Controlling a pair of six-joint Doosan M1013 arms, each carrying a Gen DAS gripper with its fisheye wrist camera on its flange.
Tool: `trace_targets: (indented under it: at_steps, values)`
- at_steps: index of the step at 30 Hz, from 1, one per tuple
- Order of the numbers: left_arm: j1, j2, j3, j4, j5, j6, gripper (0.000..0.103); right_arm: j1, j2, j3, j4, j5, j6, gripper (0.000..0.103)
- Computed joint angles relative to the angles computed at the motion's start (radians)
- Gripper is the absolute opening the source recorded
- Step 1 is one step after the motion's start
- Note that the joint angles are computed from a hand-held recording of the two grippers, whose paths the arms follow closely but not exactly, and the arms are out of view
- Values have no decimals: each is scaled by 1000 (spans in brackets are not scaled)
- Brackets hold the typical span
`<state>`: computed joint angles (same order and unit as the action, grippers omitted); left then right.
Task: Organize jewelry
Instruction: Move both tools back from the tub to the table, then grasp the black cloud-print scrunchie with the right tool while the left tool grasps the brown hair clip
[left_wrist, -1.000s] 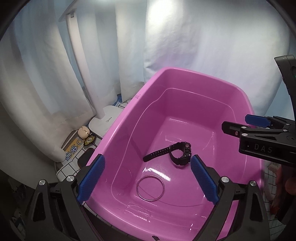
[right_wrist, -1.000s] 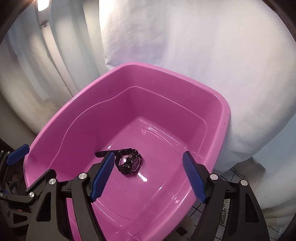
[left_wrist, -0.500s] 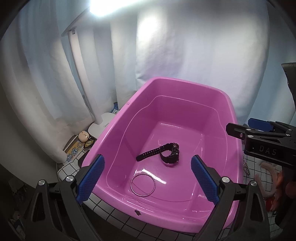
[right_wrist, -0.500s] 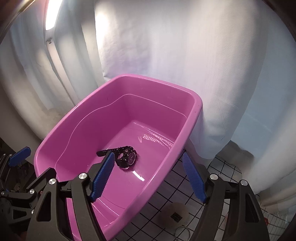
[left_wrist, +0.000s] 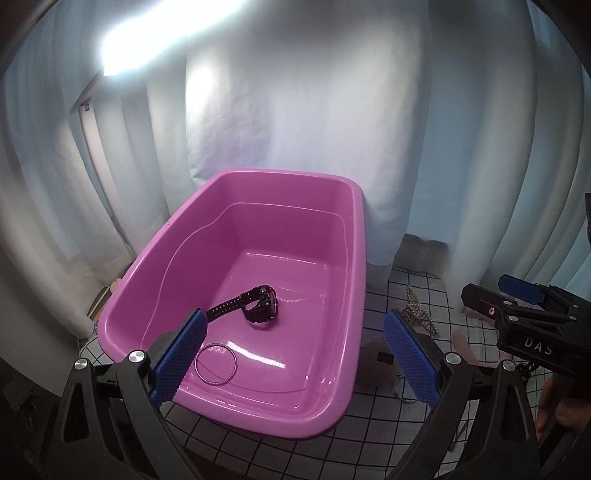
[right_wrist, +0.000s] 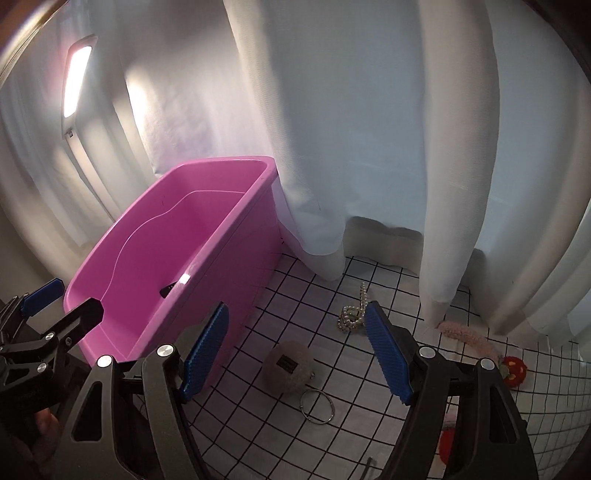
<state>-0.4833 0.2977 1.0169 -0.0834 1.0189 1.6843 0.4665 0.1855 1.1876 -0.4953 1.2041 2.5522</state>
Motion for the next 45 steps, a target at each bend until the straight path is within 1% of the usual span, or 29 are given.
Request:
trace_targets:
  at_steps: [7, 11, 14, 17, 21, 25, 28, 35, 40, 45]
  values:
    - [-47, -38, 63, -79, -37, 67, 97, 26, -154, 191, -97, 91, 197, 73]
    - [-72, -49, 91, -125, -24, 113, 97, 44, -226, 275, -118, 162, 294, 73]
    - [-84, -51, 117, -161, -12, 133, 97, 58, -274, 336, -116, 206, 362, 73]
    - [-97, -51, 148, -168, 3, 132, 97, 73, -309, 387, -111, 245, 416, 73]
    - [-110, -51, 193, -164, 24, 122, 97, 75, -338, 440, -73, 259, 465, 73]
    - [-126, -56, 240, -144, 16, 124, 97, 70, -354, 490, -31, 248, 488, 73]
    - [-139, -57, 268, -129, 15, 124, 97, 56, -363, 529, 0, 224, 498, 73]
    - [-175, -61, 321, -128, 20, 135, 97, -4, -372, 601, 48, 166, 495, 73]
    - [-209, -74, 370, -119, -10, 130, 97, -41, -379, 639, 65, 114, 464, 73]
    - [-234, -88, 415, -98, -62, 106, 97, -57, -372, 647, 53, 82, 418, 73]
